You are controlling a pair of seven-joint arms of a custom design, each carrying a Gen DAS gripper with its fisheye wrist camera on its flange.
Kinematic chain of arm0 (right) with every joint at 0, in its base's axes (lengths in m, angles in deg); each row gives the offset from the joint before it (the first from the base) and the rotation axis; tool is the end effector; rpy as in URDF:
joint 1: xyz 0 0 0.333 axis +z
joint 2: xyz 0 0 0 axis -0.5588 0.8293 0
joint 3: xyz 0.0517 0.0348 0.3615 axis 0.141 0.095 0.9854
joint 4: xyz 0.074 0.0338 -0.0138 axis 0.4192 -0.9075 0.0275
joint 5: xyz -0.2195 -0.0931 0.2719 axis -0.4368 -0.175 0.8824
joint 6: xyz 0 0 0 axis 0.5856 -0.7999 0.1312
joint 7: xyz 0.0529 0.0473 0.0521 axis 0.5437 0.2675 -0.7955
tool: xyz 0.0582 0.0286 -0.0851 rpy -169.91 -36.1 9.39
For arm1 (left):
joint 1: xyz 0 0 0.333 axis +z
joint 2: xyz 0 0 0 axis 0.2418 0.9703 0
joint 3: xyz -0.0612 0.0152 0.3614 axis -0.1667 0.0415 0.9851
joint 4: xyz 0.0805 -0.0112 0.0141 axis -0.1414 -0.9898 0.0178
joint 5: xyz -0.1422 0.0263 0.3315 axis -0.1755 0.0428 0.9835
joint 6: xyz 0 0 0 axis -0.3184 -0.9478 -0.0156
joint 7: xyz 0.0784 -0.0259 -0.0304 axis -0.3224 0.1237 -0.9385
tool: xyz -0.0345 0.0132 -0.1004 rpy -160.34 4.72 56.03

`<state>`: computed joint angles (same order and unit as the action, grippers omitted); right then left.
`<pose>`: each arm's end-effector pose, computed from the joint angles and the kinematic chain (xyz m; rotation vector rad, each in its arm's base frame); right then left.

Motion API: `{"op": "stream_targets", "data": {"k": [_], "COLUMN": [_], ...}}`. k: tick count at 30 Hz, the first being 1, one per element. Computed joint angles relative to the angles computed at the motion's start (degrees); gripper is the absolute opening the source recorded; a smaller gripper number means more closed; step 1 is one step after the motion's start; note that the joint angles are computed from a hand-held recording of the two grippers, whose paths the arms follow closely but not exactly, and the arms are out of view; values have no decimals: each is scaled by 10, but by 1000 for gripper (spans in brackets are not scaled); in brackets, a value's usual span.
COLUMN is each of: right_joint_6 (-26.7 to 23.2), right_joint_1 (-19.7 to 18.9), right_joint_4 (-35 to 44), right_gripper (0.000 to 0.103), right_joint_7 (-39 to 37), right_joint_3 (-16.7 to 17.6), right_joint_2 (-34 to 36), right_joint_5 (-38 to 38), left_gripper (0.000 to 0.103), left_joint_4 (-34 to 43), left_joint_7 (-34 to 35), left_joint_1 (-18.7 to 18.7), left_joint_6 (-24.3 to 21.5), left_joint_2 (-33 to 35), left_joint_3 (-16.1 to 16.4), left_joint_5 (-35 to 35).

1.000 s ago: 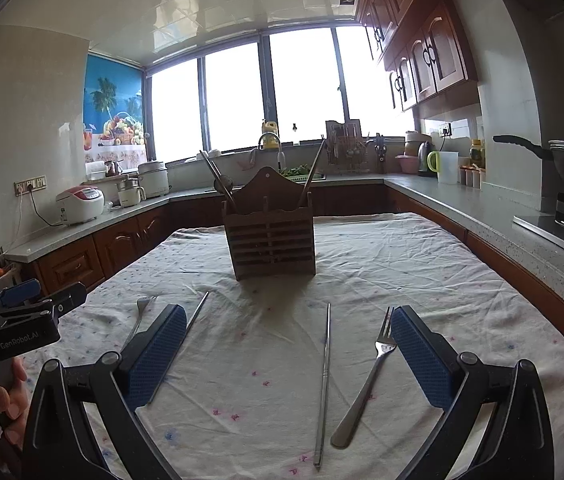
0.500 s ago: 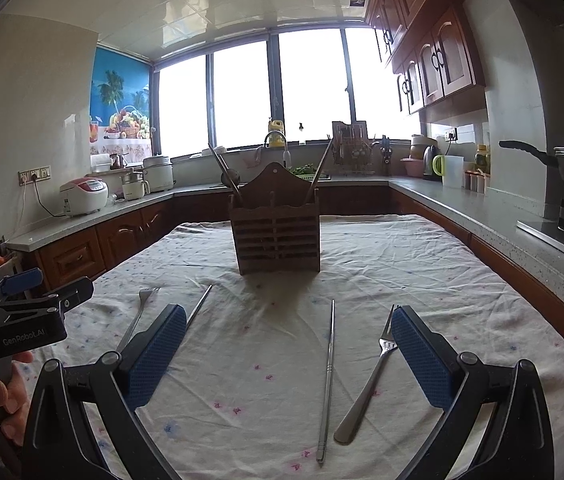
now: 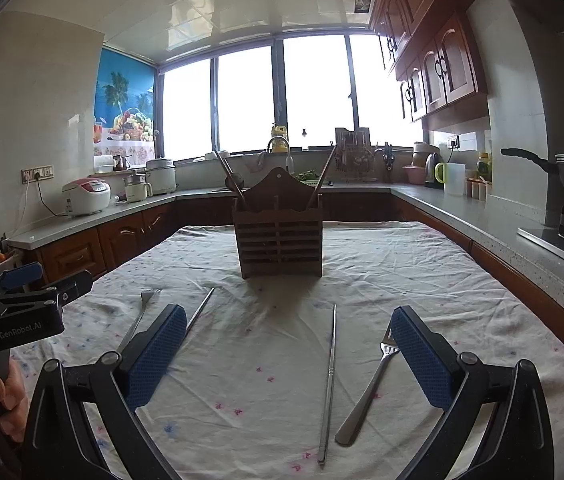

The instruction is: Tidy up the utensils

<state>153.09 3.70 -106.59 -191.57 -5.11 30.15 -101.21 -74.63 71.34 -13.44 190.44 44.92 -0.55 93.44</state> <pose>0.6615 0.4170 0.4875 -1.4274 1.3239 -0.9970 0.6806 -0.3488 0.5099 -1.4313 1.4692 -1.0302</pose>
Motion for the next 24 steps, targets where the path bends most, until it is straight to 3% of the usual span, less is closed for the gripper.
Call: {"op": "stream_targets", "data": {"k": [24], "right_joint_6": [-3], "right_joint_1": [-11], "right_joint_4": [-6], "right_gripper": [103], "right_joint_7": [37], "right_joint_3": [13], "right_joint_2": [-9], "right_joint_5": [-38], "left_gripper": [103], "left_joint_4": [6], "left_joint_7": [2], "left_joint_1": [0], "left_joint_6": [12], "left_joint_2": [-3], "left_joint_3": [-3], "left_joint_5": [15]}}
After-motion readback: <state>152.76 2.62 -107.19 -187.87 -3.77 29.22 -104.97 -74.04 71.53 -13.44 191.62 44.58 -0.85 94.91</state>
